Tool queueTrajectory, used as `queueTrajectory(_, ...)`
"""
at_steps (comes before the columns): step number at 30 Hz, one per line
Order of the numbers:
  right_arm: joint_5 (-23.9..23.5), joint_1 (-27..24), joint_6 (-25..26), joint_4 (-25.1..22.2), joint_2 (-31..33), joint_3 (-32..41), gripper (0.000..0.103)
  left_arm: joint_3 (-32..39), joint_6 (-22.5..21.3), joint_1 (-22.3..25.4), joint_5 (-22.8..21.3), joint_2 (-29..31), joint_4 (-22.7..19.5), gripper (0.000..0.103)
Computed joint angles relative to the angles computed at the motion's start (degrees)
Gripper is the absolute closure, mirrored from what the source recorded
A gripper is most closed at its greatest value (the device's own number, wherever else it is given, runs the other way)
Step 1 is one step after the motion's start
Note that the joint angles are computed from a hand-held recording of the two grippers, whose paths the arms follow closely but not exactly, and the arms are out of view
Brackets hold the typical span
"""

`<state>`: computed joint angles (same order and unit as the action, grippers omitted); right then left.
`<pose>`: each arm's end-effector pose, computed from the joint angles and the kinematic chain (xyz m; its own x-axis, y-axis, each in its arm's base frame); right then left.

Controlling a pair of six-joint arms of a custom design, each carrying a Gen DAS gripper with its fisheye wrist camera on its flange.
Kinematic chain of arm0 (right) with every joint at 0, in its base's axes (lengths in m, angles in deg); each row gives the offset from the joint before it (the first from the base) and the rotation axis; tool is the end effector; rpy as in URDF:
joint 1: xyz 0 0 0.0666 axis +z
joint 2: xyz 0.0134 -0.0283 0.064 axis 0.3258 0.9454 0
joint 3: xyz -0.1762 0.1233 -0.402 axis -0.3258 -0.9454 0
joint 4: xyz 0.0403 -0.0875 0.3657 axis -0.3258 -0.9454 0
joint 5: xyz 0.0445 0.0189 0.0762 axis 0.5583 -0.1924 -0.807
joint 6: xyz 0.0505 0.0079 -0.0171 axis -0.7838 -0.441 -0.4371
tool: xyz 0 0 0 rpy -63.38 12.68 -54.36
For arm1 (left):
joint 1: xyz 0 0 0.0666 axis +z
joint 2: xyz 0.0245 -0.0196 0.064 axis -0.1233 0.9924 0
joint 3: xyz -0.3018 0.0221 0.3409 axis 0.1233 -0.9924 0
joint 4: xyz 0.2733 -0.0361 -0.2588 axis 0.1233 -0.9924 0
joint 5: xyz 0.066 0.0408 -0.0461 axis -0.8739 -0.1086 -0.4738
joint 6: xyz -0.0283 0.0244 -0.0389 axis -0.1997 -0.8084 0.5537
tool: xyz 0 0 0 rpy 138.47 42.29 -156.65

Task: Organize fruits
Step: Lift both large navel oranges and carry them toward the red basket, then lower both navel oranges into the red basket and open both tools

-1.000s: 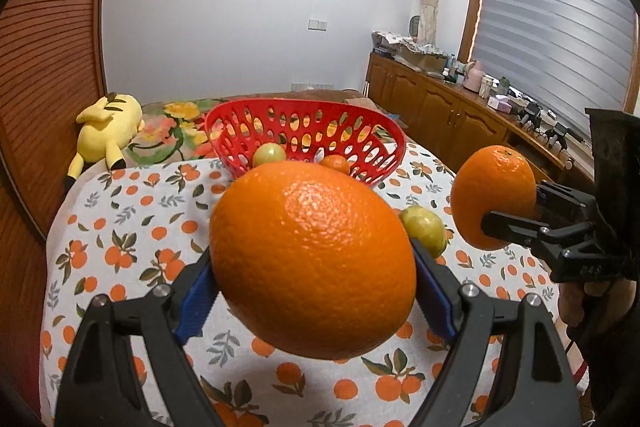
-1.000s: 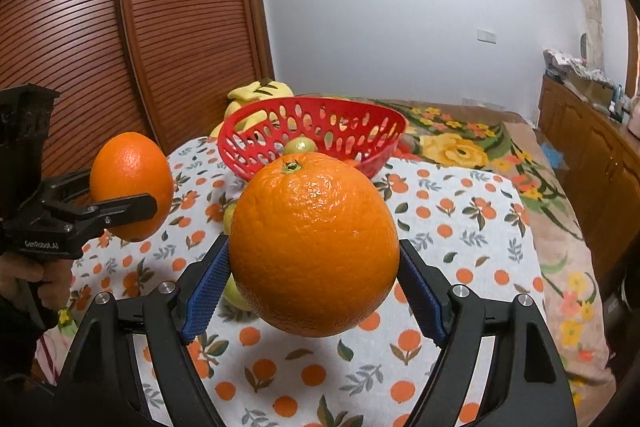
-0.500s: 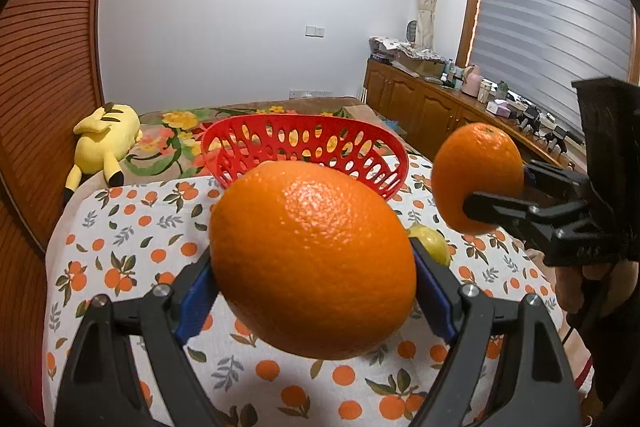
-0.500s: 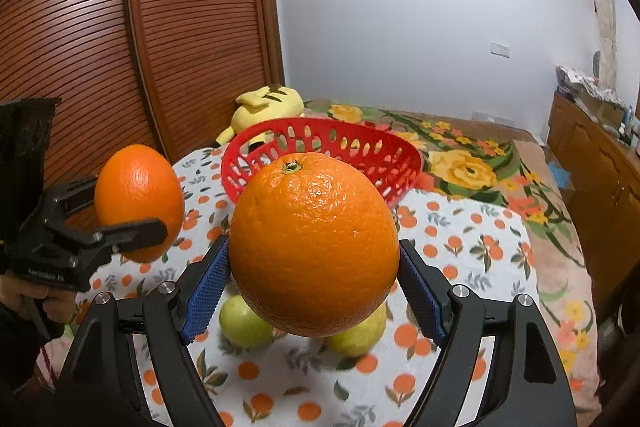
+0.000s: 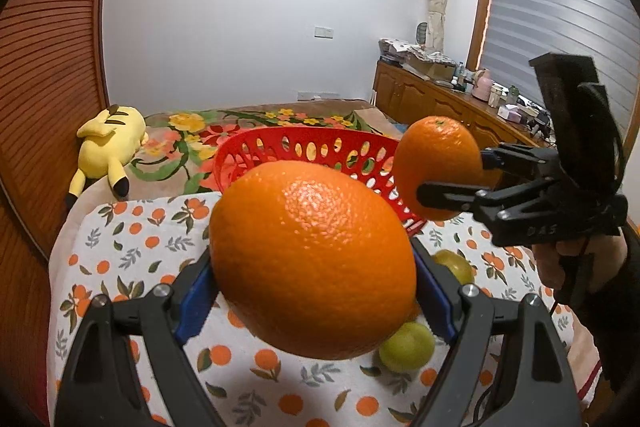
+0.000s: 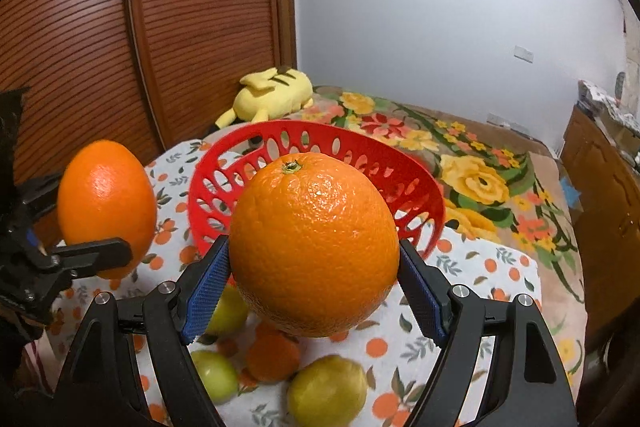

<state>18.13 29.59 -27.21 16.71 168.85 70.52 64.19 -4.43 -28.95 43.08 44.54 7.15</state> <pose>0.5615 0.1191 0.3701 -0.4753 -0.4436 -0.7598 -0.6829 0.7305 0.0007 0.4445 -0.1736 0.3650 -0.5810 -0.0395 -0.8129 0.1190 0.9840 -0.1329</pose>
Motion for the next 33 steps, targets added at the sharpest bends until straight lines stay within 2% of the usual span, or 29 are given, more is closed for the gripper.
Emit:
queueTrajectory(7, -0.2, 0.6, 0.5, -2.6, 3.6, 3.4, 0.02, 4.0, -2.6, 0.9, 0.2, 3.1, -1.9, 0.017)
queueTrajectory(17, 2.1, 2.0, 4.9, -6.3, 6.9, 6.2, 0.02, 7.8, -4.1, 1.7, 1.7, 6.3, -2.7, 0.017)
queueTrajectory(25, 3.3, 2.6, 6.0, -8.3, 8.6, 8.0, 0.02, 8.9, -3.9, 2.2, 2.0, 7.8, -3.0, 0.017)
queueTrajectory(33, 6.5, 3.7, 7.4, -7.9, 9.3, 8.1, 0.02, 9.3, -3.3, 3.1, 2.1, 8.5, -2.9, 0.017)
